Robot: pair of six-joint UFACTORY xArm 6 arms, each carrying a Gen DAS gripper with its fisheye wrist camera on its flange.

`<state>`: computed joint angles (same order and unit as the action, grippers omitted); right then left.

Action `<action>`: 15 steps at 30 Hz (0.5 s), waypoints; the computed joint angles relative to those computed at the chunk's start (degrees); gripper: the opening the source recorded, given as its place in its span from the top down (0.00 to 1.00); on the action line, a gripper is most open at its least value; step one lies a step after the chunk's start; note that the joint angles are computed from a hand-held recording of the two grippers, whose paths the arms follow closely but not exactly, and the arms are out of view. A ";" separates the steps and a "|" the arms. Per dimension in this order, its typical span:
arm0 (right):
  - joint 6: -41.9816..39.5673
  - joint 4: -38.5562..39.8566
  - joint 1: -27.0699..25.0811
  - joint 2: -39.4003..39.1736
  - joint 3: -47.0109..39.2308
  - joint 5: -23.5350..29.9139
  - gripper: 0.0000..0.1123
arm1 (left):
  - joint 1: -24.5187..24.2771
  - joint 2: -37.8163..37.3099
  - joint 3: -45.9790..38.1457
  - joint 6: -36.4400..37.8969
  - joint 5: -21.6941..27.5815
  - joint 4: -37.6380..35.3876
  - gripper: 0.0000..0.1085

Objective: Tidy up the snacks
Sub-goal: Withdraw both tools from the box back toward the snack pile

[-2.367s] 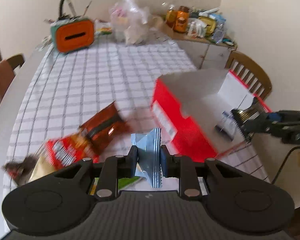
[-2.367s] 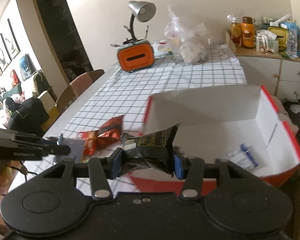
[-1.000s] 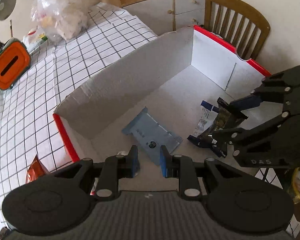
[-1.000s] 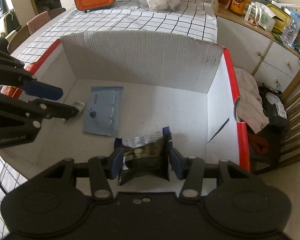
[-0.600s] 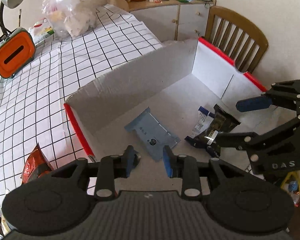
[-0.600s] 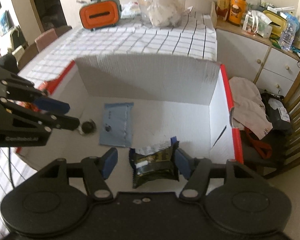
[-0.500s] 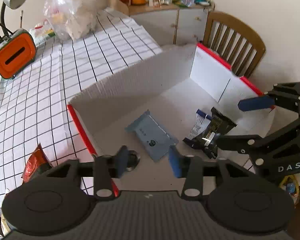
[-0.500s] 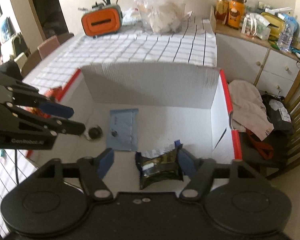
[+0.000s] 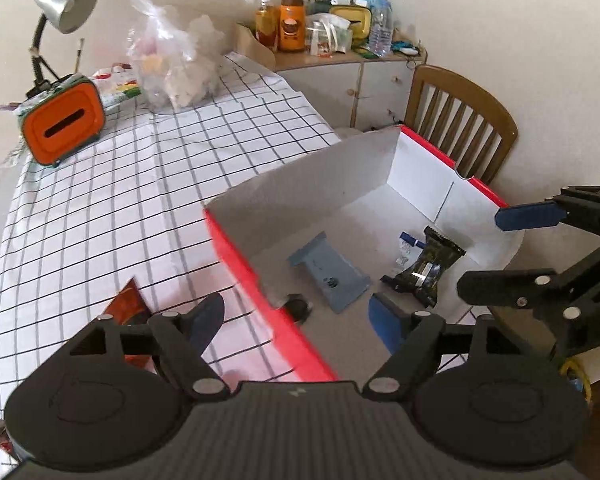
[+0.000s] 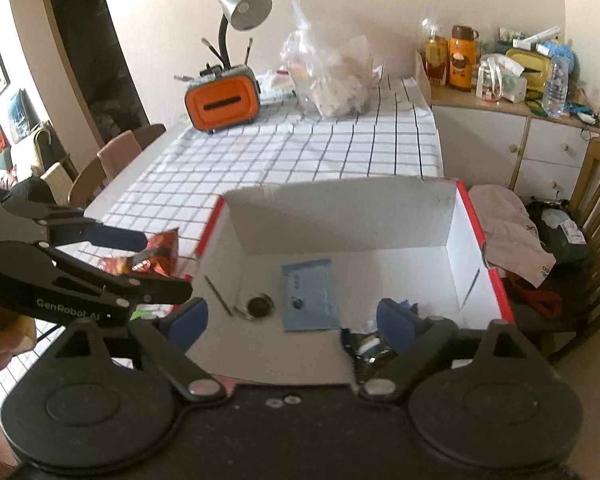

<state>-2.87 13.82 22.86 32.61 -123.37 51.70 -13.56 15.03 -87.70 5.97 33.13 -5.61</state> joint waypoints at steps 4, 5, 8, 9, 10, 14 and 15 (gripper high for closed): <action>2.43 -1.31 1.98 -2.33 3.18 -3.10 0.14 | 1.85 -5.11 6.66 1.60 -4.38 -1.05 0.23; 3.02 -1.59 2.41 -2.59 3.49 -3.52 0.14 | 2.29 -6.32 8.30 1.98 -5.62 -1.12 0.22; 5.48 -3.61 3.99 -3.29 4.27 -4.83 0.12 | 4.11 -10.33 13.31 5.44 -8.90 -3.34 0.21; 5.97 -4.12 4.54 -3.59 4.66 -5.34 0.11 | 4.70 -11.42 14.69 6.11 -9.81 -3.59 0.21; 6.50 -4.74 5.08 -3.79 4.90 -5.75 0.10 | 5.36 -12.45 15.89 6.95 -10.41 -4.14 0.21; 8.59 -6.22 7.31 -4.35 5.86 -7.34 0.09 | 8.67 -16.42 20.44 12.77 -11.31 -9.44 0.13; 9.23 -6.64 7.81 -4.27 5.83 -7.48 0.09 | 9.50 -17.13 21.42 14.13 -11.43 -10.33 0.13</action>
<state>6.37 7.18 30.66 28.33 -117.54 44.21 -4.05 -2.10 -66.28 20.10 21.70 -15.94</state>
